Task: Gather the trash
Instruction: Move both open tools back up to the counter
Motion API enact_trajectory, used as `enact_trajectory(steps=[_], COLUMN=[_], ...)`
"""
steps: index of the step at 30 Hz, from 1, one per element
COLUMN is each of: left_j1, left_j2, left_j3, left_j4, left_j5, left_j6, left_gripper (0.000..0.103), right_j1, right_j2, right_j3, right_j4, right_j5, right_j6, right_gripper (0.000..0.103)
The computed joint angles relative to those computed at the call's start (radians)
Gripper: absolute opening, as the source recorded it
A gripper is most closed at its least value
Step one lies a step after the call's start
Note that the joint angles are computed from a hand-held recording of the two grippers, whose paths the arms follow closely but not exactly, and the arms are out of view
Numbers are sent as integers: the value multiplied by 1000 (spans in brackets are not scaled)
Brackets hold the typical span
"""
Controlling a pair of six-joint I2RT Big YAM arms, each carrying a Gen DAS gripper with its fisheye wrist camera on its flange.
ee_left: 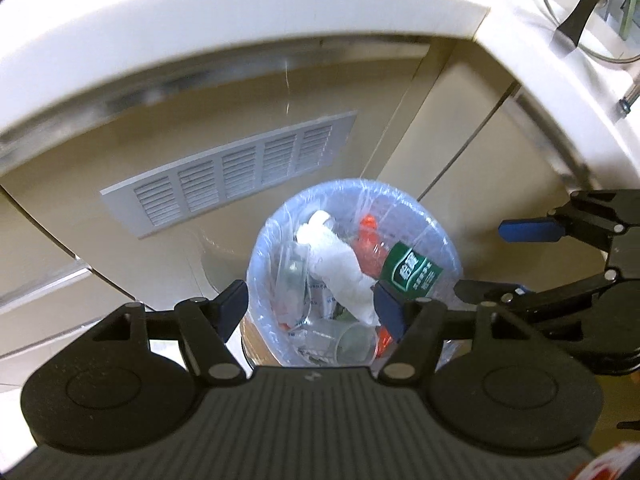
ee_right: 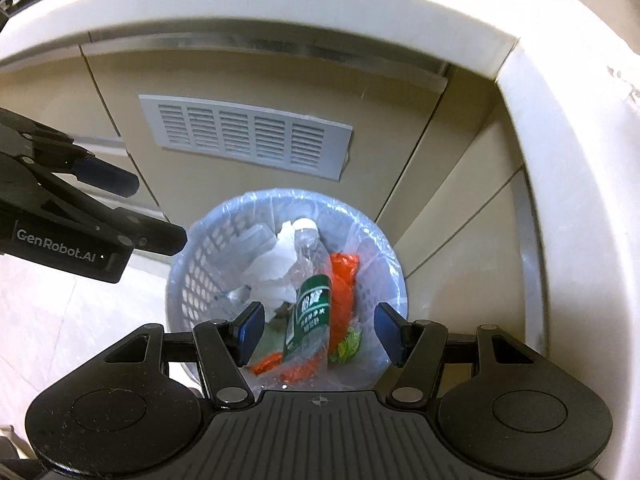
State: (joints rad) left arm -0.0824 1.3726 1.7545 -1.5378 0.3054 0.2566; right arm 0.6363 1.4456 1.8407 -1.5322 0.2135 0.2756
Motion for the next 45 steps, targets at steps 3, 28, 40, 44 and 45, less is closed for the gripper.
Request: enact_trajectory(steps=[3, 28, 40, 44, 45], left_j1=[11, 57, 30, 14, 7], left_j2=[-2, 23, 66, 85, 87], left_j3=[30, 270, 362, 383, 383], left_j4=[-9, -27, 142, 228, 255], left_j5=[8, 126, 146, 136, 125], left_j6=[15, 2, -159, -201, -203], left_gripper=[66, 84, 101, 101, 102], right_j1=[1, 20, -61, -118, -138], right_j2=[0, -33, -77, -93, -94], right_j3=[26, 258, 286, 275, 277], right_j4=[-7, 65, 112, 121, 123], right_j5=[-2, 53, 132, 130, 126], right_j6=[25, 213, 245, 241, 237], right_gripper=[61, 61, 61, 61, 61])
